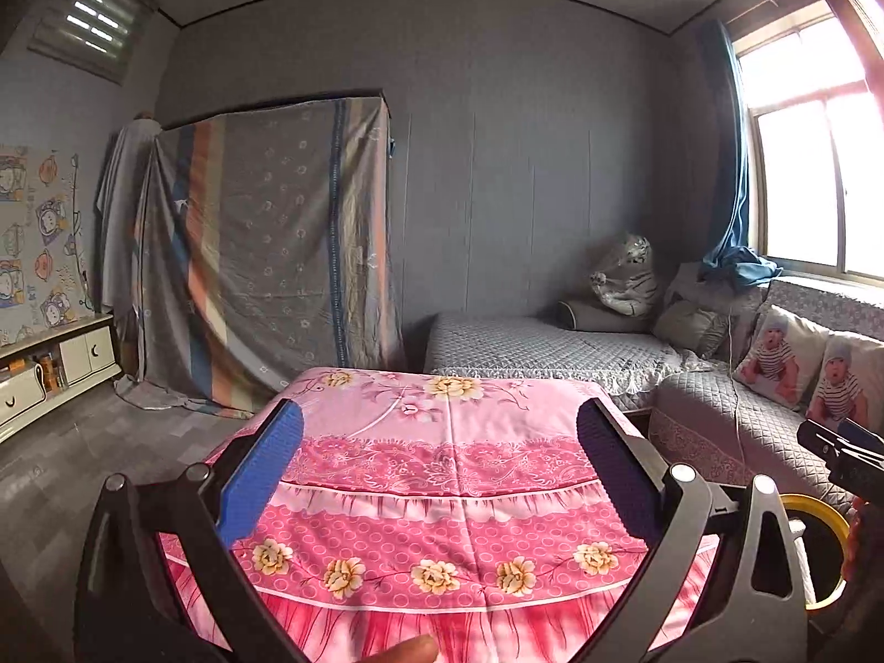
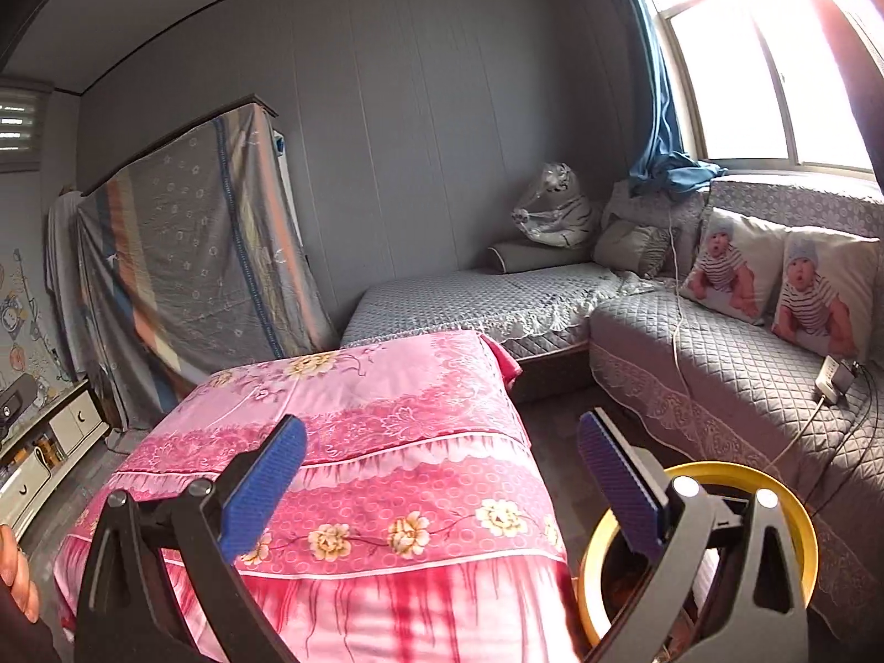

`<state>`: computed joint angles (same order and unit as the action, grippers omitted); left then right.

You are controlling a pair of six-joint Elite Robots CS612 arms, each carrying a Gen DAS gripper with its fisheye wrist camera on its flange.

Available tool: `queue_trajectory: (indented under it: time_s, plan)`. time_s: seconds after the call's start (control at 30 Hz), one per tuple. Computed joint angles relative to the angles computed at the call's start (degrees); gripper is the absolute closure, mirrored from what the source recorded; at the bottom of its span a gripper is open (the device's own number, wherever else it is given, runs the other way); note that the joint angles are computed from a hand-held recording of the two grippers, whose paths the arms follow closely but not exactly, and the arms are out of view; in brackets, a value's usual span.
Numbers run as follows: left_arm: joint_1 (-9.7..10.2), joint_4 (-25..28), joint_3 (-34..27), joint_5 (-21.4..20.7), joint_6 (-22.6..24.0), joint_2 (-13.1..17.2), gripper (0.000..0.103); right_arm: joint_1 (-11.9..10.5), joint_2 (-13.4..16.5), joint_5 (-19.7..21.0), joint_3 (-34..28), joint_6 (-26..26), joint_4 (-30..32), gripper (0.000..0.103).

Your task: Collect trash

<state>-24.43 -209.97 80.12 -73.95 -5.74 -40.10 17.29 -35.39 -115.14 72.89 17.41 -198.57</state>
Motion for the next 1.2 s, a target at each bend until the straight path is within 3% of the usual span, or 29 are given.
queue_trajectory:
  time_s: [0.13,0.33,0.47,0.7,1.2]
  plan:
    - [0.26,0.9,2.3,3.2,-2.6,-1.1,0.008,1.9,1.6,-0.6,-2.2,-4.5,-2.9,0.008]
    - [0.89,-0.9,4.8,3.0,-5.9,-1.8,0.008,3.4,2.0,0.2,-2.5,-7.0,-3.5,0.008]
    - [0.85,-3.6,5.7,3.5,-6.5,-1.7,0.008,3.5,1.5,0.7,-1.8,-5.7,-1.7,0.008]
    - [0.64,-5.2,7.0,4.0,-6.9,-1.9,0.008,4.0,2.1,-2.0,-2.1,-5.0,-0.6,0.008]
    - [0.39,-4.5,7.0,4.2,-6.7,-2.0,0.008,4.1,2.7,-2.7,-2.8,-4.5,0.2,0.008]
